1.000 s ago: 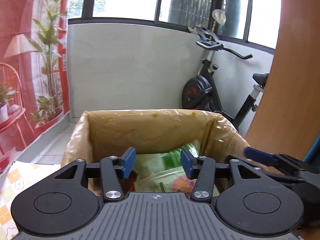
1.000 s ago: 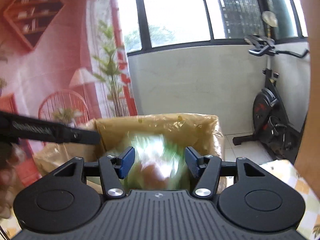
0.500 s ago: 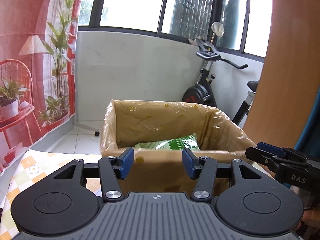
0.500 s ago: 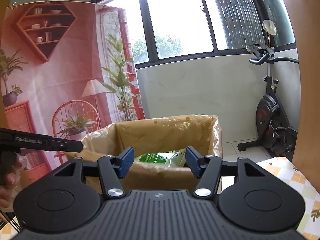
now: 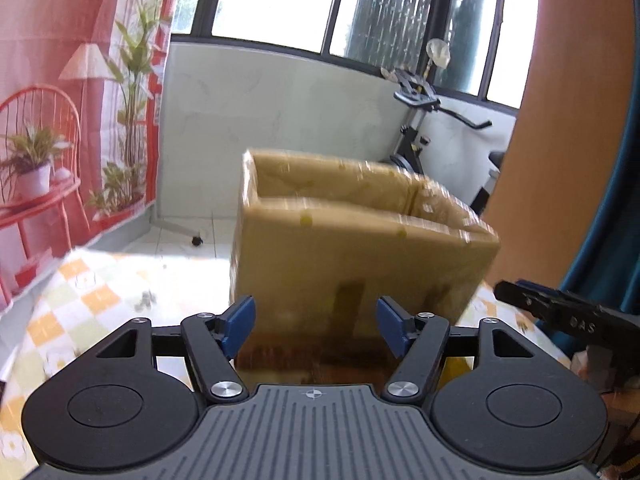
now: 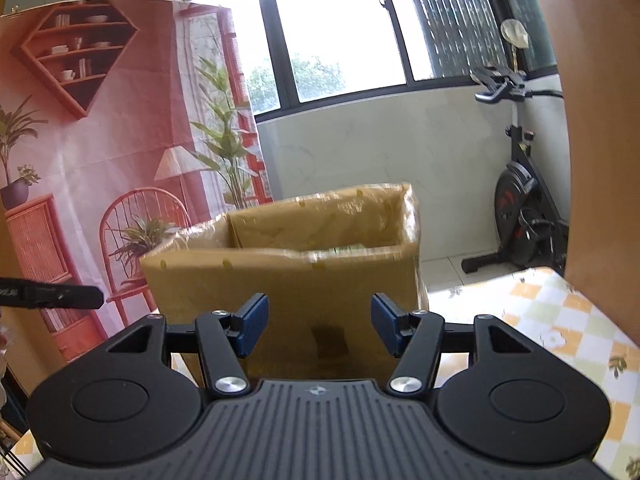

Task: Organize snacks
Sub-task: 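Grasp the orange-red snack bag with the left tool while the right tool grips the yellow bag, then carry the orange-red bag with the left tool while the right tool carries the yellow bag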

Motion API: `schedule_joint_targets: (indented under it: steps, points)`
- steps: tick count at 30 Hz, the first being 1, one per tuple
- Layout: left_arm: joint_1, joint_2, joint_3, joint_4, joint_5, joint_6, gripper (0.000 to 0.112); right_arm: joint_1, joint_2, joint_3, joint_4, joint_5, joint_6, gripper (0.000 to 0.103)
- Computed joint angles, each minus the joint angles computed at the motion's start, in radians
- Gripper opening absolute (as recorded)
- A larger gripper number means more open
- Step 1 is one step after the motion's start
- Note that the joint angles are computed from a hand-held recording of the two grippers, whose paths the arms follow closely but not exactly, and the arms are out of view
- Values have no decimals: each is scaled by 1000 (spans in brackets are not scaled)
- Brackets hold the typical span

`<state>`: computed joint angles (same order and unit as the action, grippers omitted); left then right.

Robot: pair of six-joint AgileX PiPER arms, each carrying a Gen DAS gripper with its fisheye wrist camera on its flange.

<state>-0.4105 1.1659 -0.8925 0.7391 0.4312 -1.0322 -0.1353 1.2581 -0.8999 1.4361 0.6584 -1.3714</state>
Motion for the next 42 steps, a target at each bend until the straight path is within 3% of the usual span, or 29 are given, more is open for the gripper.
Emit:
schedule_joint_targets:
  steps: [4,8,12,16,19,21,26,42]
  points:
    - [-74,-11,106,162,10,-219,72,9,-42,80,-4,-19,-17,60]
    - [-152,18,155,311,68,-423,72,34,-74,138,-20,-67,-45,60]
    - [-155,23,212,403,29,-561,75,5,-73,154,-52,-63,-45,60]
    - [-169,70,212,418,44,-607,75,-10,-32,153,-62,-79,-43,60]
    - [-154,70,236,442,-3,-657,75,-3,8,143,-90,-89,-19,61]
    - [-143,74,247,468,-33,-682,75,11,32,144,-90,-106,-19,68]
    - [-176,113,245,547,-26,-733,75,35,109,119,-106,-126,21,80]
    - [-141,168,242,590,-118,-788,76,75,249,38,-126,-126,67,82]
